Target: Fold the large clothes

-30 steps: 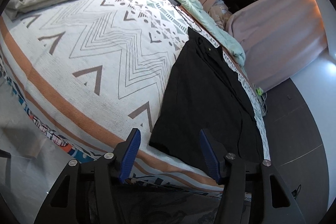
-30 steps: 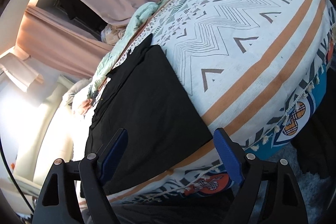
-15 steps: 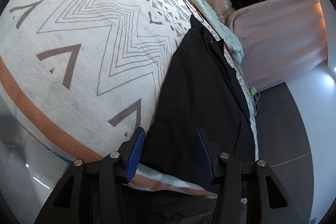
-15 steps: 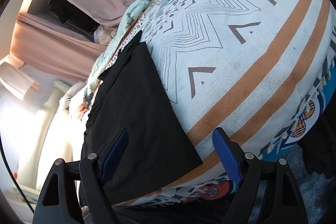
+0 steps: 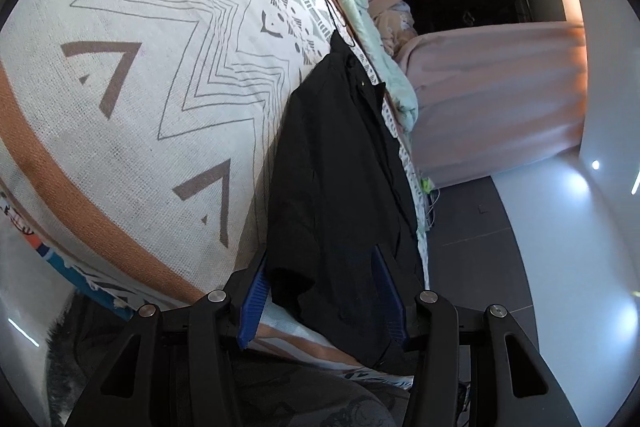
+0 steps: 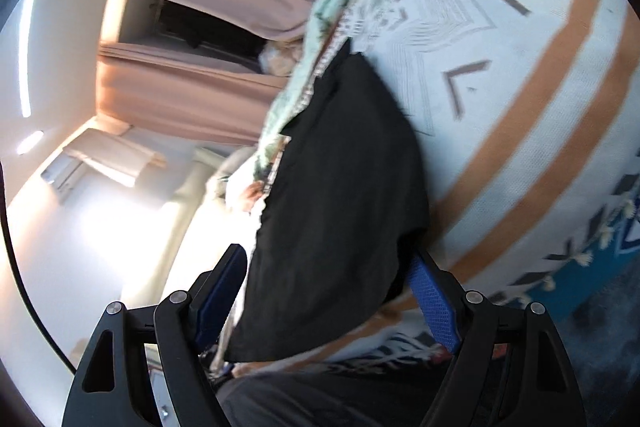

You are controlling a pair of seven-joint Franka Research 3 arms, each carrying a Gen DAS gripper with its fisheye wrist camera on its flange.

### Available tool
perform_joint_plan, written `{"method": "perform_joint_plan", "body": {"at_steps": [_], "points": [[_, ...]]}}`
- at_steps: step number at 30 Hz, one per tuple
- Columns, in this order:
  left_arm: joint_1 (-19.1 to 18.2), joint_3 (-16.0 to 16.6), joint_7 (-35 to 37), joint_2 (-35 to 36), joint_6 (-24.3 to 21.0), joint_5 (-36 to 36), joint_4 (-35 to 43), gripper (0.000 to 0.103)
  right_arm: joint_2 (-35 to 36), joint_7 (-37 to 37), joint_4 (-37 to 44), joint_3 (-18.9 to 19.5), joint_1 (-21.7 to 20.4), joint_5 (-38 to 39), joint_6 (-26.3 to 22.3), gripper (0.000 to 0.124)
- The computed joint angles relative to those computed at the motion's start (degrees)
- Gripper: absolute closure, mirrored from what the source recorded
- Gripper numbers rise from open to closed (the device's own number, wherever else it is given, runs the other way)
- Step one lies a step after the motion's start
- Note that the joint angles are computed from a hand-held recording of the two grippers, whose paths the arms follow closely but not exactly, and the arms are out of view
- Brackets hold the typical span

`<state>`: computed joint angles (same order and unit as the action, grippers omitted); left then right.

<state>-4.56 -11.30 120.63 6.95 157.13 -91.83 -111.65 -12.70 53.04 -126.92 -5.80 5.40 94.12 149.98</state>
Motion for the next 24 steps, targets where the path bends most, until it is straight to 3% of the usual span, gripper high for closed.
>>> {"method": "perform_joint_plan", "body": {"at_steps": [8,13,16,19,21,23,24], "points": [[0.02,-0.75,-5.92,2.78,2.79,6.86,2.62,0.052,3.07,6.97,3.05,1.69,0.69,-8.56,4.72,0.042],[0.90,-1.91,-9.89,5.26,2.16,11.60,4.96,0.052,5.56,12.97,5.06,2.11,0.88,-15.07,6.44,0.051],[0.92,-2.36,-15.23,6.64,2.78,18.58,6.52,0.054,7.26,15.74,6.57,2.50,1.00,-17.93,7.52,0.054],[0.86,-2.81,-21.42,7.81,3.90,27.00,7.41,0.069,9.11,19.44,8.22,2.77,0.71,-21.65,7.94,0.069],[1.39,-3.47,-24.24,8.40,4.52,29.80,7.47,0.089,10.31,23.41,9.01,3.02,0.39,-24.75,8.09,0.092],[2.85,-5.40,-23.40,8.36,6.13,28.18,6.87,0.096,11.09,30.04,9.03,3.38,0.01,-30.53,9.00,0.116],[3.57,-6.59,-21.43,8.09,7.63,25.99,6.43,0.099,10.96,31.61,8.70,3.50,-0.08,-31.84,9.24,0.118]]}}
